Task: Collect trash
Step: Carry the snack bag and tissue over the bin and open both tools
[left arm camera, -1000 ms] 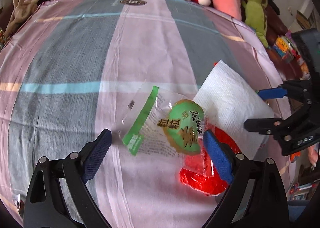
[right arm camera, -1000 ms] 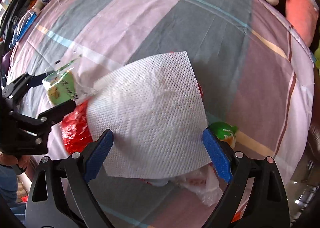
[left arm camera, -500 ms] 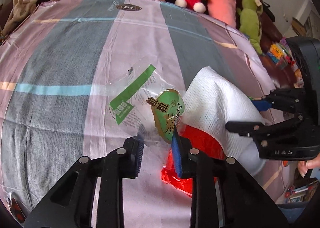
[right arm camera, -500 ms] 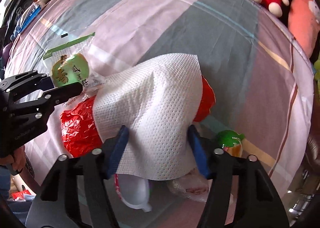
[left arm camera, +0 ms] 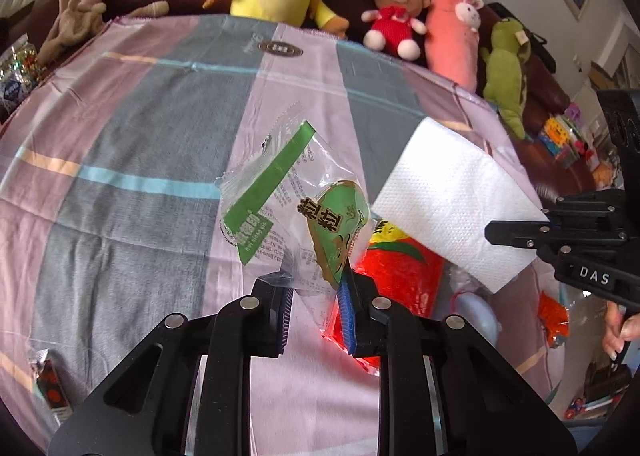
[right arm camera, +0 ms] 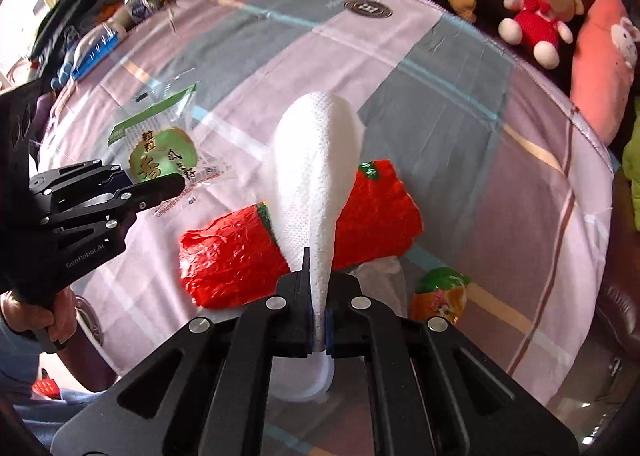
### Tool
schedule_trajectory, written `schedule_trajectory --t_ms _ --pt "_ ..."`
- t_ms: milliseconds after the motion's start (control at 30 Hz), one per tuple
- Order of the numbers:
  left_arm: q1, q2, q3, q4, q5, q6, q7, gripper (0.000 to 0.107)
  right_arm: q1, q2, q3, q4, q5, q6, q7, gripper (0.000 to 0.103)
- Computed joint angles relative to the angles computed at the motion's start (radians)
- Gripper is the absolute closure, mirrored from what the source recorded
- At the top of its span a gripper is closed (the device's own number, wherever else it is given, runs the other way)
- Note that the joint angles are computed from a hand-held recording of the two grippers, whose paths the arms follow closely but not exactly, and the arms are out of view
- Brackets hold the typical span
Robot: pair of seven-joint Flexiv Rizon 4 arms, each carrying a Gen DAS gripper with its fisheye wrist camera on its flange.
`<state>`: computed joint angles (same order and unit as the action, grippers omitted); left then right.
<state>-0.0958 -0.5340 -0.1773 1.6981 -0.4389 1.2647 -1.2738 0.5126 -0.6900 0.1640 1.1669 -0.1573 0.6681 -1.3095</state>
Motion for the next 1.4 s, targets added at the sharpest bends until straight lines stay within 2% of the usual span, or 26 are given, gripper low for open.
schedule_trajectory --t_ms 333,767,1133,1300,1400 --pt "-0.020 0.062 -0.036 0.047 -0.023 0.033 0.031 0.086 -0.050 0.134 -0.002 0.190 0.014 0.099 0.068 0.099" --pt "-0.124 0.082 -0.037 0.016 0.018 0.026 -0.001 0.086 -0.158 0.321 0.020 0.470 0.066 0.277 0.116 0.099" --pt "-0.225 0.050 -0.067 -0.065 0.064 0.000 -0.008 0.086 -0.241 0.492 0.019 0.709 0.118 0.395 0.141 0.099" --pt "-0.257 0.016 -0.109 -0.115 0.055 -0.035 0.026 0.086 -0.276 0.572 0.011 0.814 0.145 0.446 0.164 0.099" --pt "-0.298 -0.025 -0.110 -0.179 0.074 -0.085 0.040 0.086 -0.299 0.631 0.001 0.892 0.154 0.481 0.193 0.099"
